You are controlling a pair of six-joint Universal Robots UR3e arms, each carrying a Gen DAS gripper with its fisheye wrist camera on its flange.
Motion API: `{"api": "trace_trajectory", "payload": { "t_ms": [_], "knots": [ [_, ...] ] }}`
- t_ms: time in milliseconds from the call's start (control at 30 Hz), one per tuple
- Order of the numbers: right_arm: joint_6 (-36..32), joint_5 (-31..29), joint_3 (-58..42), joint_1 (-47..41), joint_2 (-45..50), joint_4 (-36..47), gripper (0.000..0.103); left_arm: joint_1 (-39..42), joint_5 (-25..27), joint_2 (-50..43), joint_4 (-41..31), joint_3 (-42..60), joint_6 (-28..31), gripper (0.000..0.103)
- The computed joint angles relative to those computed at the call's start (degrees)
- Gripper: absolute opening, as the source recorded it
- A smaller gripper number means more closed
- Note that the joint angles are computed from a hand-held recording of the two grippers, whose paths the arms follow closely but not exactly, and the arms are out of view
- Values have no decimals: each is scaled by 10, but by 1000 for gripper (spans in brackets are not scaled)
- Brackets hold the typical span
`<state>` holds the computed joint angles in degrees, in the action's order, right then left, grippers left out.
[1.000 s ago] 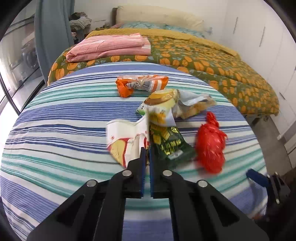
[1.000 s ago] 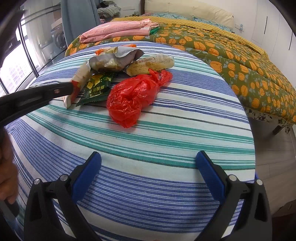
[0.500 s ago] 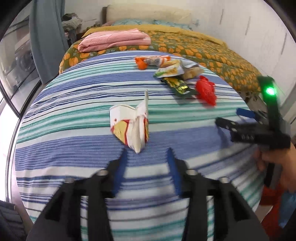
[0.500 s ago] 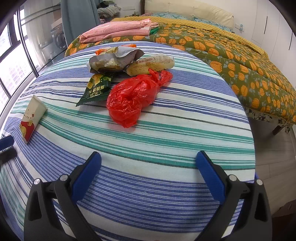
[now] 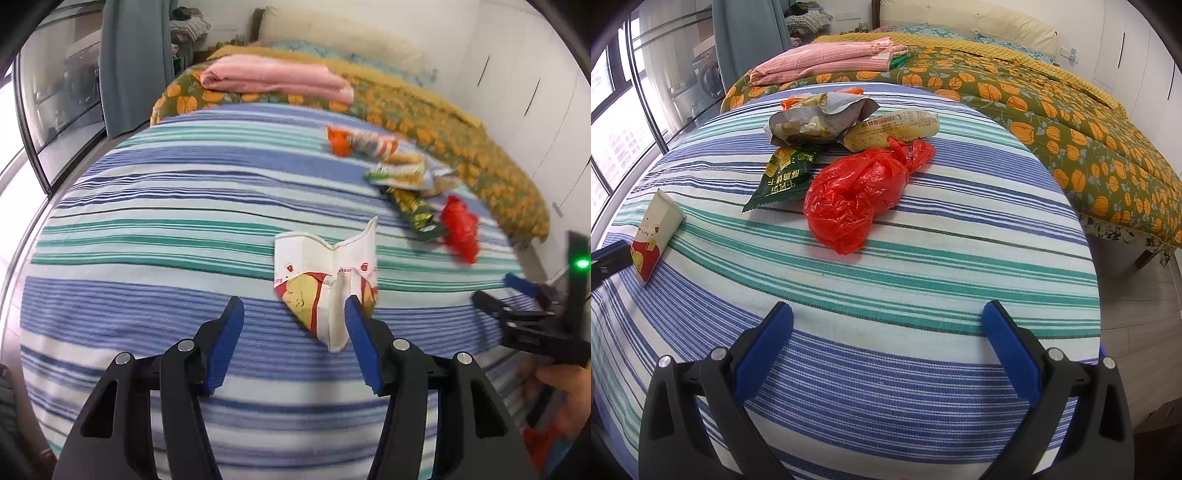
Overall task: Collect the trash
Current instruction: 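Grasp the white paper cup wrapper with the left tool and lift it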
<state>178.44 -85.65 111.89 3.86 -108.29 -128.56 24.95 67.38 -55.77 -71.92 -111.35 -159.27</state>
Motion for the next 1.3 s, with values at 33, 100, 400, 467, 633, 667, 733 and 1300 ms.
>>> {"api": "trace_trajectory", "payload": {
  "t_ms": [33,100,400,467,633,667,733,1300],
  "knots": [
    [0,0,0,0,0,0,98,-20,16,-13,22,-2,-13,57],
    [0,0,0,0,0,0,98,-69,61,-46,72,-6,-45,57],
    [0,0,0,0,-1,1,98,-115,78,-58,118,-15,-82,24],
    [0,1,-1,0,0,1,98,-108,63,-47,114,-17,-78,11],
    [-15,14,9,-12,-10,0,98,-85,37,-8,80,-21,-61,10],
    [-22,21,14,-17,-16,-1,99,-73,28,13,59,-24,-52,10],
    [-49,68,28,-53,-44,13,98,-46,10,51,14,-27,-27,10],
    [29,81,-197,-22,149,45,59,32,-42,199,-201,-14,57,10]
  ]
}}
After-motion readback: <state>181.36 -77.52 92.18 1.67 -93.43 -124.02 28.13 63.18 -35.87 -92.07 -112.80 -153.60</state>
